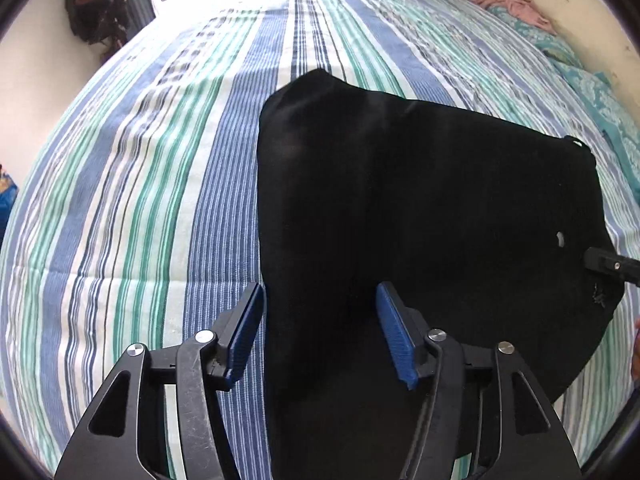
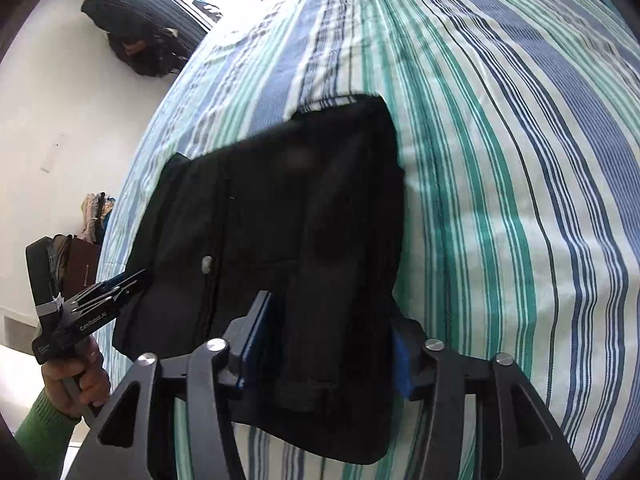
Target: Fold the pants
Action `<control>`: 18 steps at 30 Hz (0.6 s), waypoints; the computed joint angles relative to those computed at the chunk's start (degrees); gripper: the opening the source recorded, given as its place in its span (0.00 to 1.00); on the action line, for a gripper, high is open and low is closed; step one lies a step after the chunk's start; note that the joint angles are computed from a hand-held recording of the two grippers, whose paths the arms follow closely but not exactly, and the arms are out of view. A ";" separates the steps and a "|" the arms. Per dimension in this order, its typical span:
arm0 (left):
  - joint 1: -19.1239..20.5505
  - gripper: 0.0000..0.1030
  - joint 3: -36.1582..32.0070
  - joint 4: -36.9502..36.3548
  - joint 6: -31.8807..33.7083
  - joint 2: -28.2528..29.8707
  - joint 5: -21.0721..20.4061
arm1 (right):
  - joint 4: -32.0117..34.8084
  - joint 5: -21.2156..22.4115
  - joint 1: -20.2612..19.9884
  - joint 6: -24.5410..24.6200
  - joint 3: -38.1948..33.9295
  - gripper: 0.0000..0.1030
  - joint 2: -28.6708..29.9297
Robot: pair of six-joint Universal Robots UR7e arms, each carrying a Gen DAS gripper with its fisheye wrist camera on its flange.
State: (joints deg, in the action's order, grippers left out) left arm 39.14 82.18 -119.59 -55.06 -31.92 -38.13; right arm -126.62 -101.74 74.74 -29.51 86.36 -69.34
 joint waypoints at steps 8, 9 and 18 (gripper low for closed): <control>-6.18 0.85 8.06 2.75 -4.60 -6.39 5.77 | -9.64 6.83 -2.94 -3.05 8.67 0.85 -9.75; -7.43 0.86 9.35 3.77 -5.84 -7.27 6.82 | -11.99 6.68 -2.62 -4.23 10.56 0.93 -11.81; -17.28 0.91 10.60 16.41 -19.49 -8.95 10.74 | -26.85 0.97 -0.58 -12.36 27.60 1.00 -27.79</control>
State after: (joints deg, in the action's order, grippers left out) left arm 21.86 92.78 -103.17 -74.55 -40.87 -27.39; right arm -153.47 -100.77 74.16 -41.87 113.97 -97.13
